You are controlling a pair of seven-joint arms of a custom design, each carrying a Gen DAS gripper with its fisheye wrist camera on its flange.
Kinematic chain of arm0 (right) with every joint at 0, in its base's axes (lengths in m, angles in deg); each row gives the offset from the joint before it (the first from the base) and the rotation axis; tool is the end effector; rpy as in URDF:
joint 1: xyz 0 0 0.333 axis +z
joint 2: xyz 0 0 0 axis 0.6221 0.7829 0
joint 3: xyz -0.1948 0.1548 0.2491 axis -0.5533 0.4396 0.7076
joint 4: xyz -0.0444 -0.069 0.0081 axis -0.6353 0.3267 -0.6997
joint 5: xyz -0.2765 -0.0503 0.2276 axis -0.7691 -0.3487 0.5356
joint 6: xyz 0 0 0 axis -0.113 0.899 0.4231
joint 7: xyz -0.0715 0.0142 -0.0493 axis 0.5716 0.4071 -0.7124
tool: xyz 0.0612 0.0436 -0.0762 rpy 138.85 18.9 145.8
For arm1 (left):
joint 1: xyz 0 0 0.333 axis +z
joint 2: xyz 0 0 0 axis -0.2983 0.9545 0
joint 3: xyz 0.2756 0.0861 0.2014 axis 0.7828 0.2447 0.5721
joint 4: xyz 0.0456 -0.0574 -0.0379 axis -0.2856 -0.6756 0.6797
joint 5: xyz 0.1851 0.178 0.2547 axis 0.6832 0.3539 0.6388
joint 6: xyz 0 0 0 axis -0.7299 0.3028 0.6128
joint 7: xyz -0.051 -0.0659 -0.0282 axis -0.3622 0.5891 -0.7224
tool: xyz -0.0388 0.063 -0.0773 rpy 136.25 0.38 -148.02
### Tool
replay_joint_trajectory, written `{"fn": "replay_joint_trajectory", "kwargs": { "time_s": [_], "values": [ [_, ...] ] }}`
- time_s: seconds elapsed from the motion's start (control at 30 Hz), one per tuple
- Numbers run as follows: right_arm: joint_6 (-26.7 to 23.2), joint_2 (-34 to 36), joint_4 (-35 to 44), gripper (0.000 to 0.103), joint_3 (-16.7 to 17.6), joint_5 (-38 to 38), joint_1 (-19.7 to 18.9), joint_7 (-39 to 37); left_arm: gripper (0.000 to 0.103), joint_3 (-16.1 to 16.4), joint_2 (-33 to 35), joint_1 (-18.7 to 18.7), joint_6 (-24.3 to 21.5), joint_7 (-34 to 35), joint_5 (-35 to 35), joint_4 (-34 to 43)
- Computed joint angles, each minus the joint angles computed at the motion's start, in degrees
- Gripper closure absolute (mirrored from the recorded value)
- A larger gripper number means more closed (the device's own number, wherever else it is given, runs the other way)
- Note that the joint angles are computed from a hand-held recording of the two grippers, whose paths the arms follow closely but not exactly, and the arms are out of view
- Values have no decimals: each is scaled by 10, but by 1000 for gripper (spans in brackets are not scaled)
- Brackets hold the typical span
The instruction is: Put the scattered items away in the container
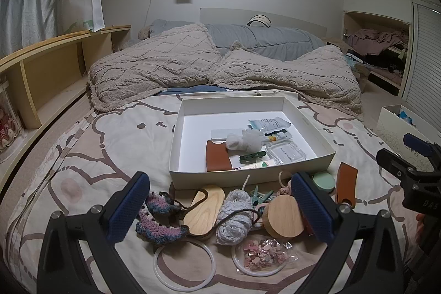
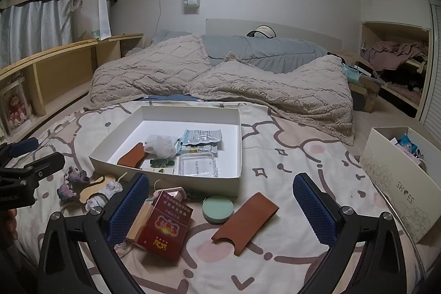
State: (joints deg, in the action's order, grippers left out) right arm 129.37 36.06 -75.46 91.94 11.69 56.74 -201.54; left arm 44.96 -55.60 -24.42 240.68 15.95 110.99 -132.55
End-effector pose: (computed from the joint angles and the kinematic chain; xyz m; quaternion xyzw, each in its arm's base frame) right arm 0.4384 0.2526 0.5544 -0.5469 0.6656 -0.3979 0.3156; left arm 0.4963 -0.2298 0.5594 -0.5194 0.7051 -0.3954 0.2769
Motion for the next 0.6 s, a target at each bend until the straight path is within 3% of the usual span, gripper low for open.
{"fn": "replay_joint_trajectory", "kwargs": {
  "time_s": [0.6],
  "values": [
    [1,-1,0,0,-1,3,-1,-4,0,2,2,-3,0,8,-6,1]
  ]
}}
